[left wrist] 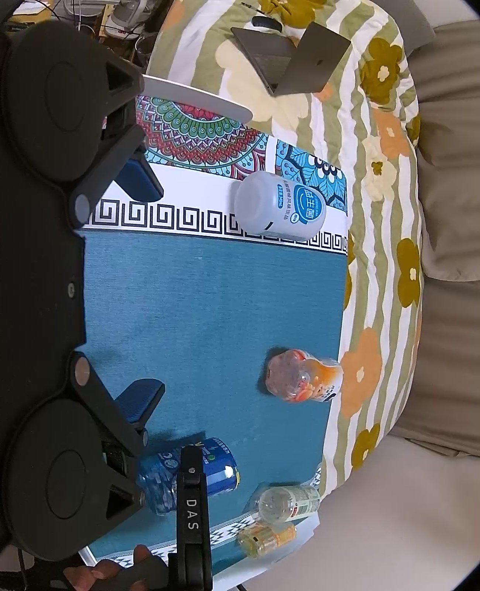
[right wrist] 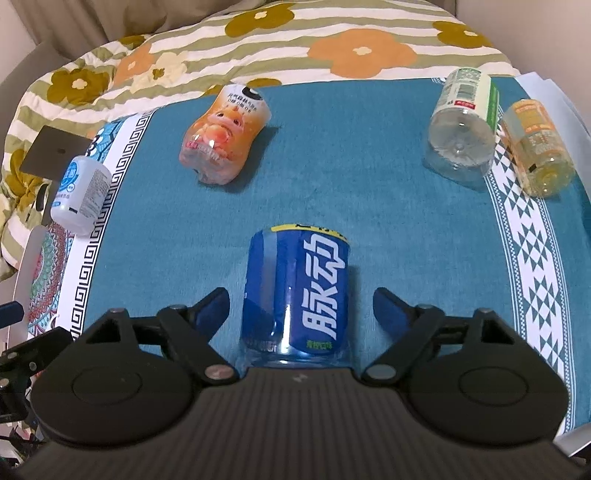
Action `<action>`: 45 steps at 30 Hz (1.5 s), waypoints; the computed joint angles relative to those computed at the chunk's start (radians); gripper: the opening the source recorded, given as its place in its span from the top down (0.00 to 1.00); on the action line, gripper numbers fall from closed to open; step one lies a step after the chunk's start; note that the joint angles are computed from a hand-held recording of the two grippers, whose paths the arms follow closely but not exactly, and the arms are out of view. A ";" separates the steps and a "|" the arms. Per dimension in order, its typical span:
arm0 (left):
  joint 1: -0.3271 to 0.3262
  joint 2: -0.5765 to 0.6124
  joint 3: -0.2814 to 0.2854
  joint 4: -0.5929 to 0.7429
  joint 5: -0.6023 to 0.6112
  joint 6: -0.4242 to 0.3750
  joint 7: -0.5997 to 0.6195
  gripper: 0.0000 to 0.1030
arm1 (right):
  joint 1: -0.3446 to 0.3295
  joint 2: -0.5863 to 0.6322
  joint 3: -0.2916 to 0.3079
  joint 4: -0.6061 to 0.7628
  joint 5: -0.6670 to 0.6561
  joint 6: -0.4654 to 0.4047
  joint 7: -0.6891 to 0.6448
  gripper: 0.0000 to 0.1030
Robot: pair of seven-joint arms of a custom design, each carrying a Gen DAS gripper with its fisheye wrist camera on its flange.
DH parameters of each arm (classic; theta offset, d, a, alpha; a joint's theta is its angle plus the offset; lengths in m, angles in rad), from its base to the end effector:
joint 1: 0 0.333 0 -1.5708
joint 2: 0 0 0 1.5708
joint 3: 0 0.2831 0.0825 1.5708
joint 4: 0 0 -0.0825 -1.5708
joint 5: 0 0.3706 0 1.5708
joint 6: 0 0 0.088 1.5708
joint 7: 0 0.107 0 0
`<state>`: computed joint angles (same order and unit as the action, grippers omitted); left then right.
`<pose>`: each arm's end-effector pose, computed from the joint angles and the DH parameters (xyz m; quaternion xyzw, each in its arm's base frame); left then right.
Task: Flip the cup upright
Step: 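Lift the blue cup with the right gripper, carry it toward the left gripper, open, then close the left gripper on the blue cup while the right gripper withdraws, then rotate the held blue cup with the left gripper until its open rim faces up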
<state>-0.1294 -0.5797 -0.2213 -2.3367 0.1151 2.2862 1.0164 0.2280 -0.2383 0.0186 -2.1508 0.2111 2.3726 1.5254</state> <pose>0.3969 -0.1574 0.5735 -0.7299 0.6252 -0.2006 0.1901 0.5003 0.1289 0.5245 -0.7432 0.6234 -0.0766 0.2304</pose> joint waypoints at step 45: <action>-0.240 1.004 0.008 1.226 0.006 -0.670 -0.147 0.20 | -0.265 0.097 -0.176 0.178 0.233 -0.309 -0.521 0.00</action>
